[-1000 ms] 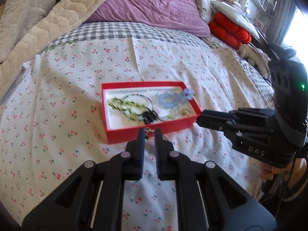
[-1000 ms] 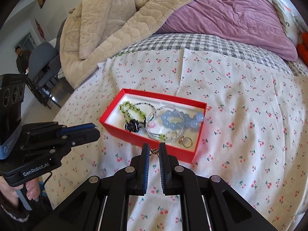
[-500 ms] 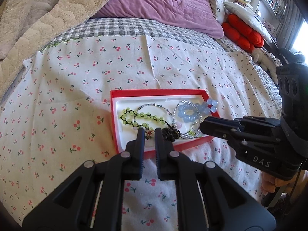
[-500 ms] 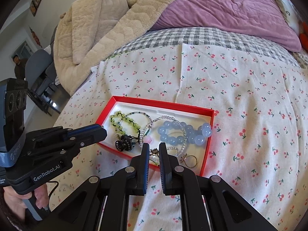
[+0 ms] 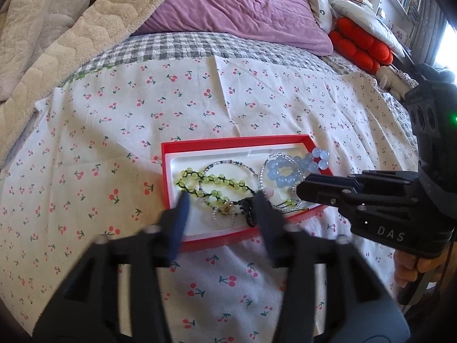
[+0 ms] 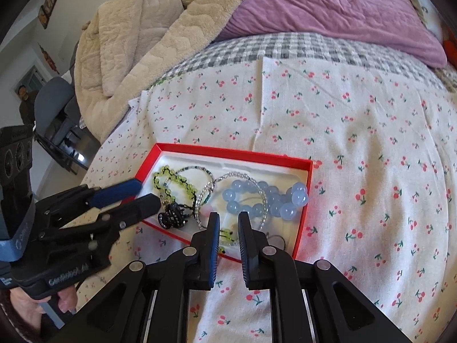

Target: Organize jewelry

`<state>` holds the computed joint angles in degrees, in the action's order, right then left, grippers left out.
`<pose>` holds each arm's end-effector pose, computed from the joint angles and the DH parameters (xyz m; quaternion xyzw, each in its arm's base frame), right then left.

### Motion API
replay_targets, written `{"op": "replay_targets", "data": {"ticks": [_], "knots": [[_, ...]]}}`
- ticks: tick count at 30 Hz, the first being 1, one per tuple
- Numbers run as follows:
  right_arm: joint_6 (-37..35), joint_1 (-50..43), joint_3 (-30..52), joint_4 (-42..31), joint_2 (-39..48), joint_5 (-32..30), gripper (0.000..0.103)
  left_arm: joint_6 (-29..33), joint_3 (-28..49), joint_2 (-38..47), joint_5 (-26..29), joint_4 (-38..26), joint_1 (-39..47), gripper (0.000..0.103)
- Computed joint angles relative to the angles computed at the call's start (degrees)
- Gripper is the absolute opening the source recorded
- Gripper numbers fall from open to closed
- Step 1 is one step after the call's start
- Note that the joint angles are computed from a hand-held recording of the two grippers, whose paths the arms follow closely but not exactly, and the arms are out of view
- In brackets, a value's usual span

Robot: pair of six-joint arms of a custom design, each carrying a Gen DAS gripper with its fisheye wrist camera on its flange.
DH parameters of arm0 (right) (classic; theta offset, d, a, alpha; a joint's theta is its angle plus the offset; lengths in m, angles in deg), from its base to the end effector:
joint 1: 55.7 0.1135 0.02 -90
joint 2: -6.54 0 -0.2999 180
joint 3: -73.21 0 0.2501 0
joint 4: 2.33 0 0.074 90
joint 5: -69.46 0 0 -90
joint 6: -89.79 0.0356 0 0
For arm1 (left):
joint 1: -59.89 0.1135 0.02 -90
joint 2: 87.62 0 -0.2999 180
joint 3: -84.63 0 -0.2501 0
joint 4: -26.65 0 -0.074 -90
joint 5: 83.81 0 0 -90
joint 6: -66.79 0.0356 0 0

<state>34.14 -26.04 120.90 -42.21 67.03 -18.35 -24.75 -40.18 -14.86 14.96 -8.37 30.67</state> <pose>0.1593 0.0892 0.2319 0.0449 0.9462 0.1542 0.2809 0.2032 -0.1199 0.2377 0.2497 0.9111 -0.1546 0.2891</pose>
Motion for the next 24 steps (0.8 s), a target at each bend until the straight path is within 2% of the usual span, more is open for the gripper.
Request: {"op": "replay_targets", "data": {"ticks": [2,7,13,14,16,17,18,22,24], "knots": [[0.0,-0.2,0.2,-0.9,-0.3,-0.1,0.014,-0.1,0.1,-0.5,-0.1,-0.4,0.1,0.056],[0.2,1.1,0.4,-3.2,-2.5,1.3,0.014,-0.1,0.0,-2.8,-1.6,-2.0,0.5,0.075],[0.2,2.7,0.4,-8.1,-6.6,3.1,0.019,-0.4,-0.6,-4.4,-1.9,-5.8,2.8,0.087],[0.2,3.1,0.3,-8.9,-7.2,3.5,0.022,-0.6,-0.8,-4.5,-2.1,-6.5,3.2,0.089],[0.6,4.4,0.3,-10.7,-8.3,5.0,0.041,-0.9,-1.3,-5.2,-3.3,-7.7,3.5,0.1],[1.3,5.3,0.3,-11.6,-9.0,6.0,0.074,-0.9,-1.5,-5.5,-3.7,-8.5,3.7,0.102],[1.7,6.0,0.3,-12.2,-9.5,6.7,0.09,-1.0,-1.7,-5.8,-3.9,-9.2,3.8,0.102],[6.6,12.1,1.7,-17.9,-9.5,12.8,0.09,-2.4,-2.8,-8.6,-4.3,-12.6,5.2,0.102],[9.2,13.8,1.9,-20.2,-9.2,14.3,0.095,-3.6,-3.1,-10.0,-3.3,-14.0,5.6,0.102]]}}
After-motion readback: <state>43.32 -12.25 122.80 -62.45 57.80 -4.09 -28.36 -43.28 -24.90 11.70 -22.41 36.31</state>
